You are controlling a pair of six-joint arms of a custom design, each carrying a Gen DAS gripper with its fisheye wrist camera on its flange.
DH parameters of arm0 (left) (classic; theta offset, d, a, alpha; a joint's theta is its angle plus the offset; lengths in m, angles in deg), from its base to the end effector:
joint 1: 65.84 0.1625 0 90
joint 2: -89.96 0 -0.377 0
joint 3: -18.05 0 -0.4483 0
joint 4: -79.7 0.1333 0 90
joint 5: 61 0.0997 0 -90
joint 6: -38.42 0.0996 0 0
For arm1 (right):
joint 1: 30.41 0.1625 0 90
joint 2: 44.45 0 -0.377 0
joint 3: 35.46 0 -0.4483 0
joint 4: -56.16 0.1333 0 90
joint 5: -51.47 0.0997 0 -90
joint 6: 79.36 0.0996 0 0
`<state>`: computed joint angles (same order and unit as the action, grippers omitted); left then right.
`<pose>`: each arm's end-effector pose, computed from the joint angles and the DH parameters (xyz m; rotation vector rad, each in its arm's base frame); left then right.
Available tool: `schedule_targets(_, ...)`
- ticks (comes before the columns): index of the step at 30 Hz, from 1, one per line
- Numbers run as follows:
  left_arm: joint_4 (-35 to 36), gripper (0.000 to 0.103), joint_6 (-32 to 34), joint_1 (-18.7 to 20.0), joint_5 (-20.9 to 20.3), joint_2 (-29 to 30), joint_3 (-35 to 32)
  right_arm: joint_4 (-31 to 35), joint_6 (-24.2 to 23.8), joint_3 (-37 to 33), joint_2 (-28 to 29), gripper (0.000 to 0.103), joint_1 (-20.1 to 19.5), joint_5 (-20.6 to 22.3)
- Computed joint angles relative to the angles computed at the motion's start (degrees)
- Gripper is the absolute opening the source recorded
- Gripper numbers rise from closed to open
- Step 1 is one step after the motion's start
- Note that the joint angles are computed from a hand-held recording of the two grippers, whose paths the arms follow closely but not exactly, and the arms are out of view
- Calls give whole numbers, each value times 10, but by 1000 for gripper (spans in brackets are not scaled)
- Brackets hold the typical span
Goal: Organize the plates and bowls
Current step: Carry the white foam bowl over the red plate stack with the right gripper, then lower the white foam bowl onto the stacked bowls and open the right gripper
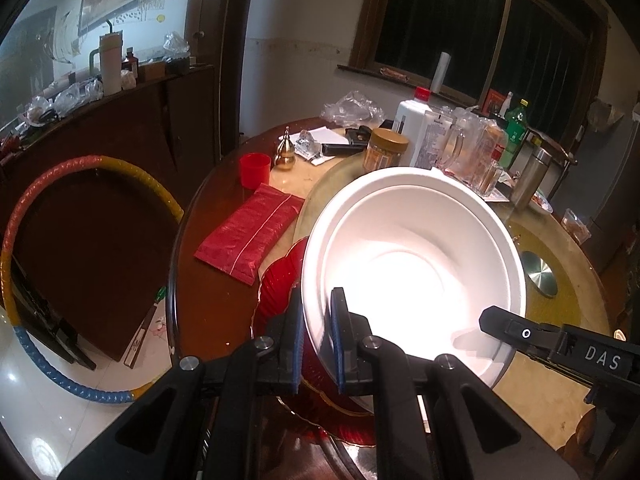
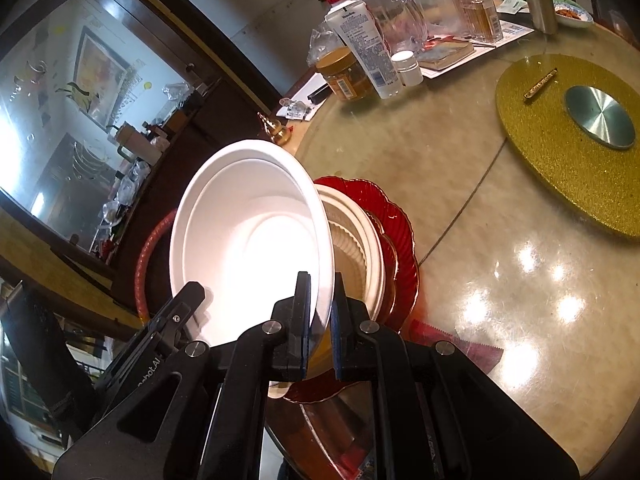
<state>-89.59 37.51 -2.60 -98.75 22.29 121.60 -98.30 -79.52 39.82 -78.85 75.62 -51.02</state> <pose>-0.0902 -0.6498 0.2727 0.0733 2.2351 -1.1057 0.3229 -0.7191 0.0329 0.3446 -2.8953 0.6467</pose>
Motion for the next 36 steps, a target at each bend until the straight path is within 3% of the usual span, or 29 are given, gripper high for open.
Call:
schedule_targets(19, 50, 11, -32, 12, -27, -6, -10, 11, 13, -4, 1, 9, -3, 0)
schedule_targets(29, 50, 12, -37, 10, -21, -2, -16, 14, 17, -3, -1, 11, -3, 9)
schedule_targets(35, 29, 15, -33, 7, -5, 0, -17, -6, 6, 3, -5, 12, 2, -8)
schedule_targets(36, 30, 21, -34, 7, -4, -1, -17, -7, 6, 4, -7, 12, 1, -6)
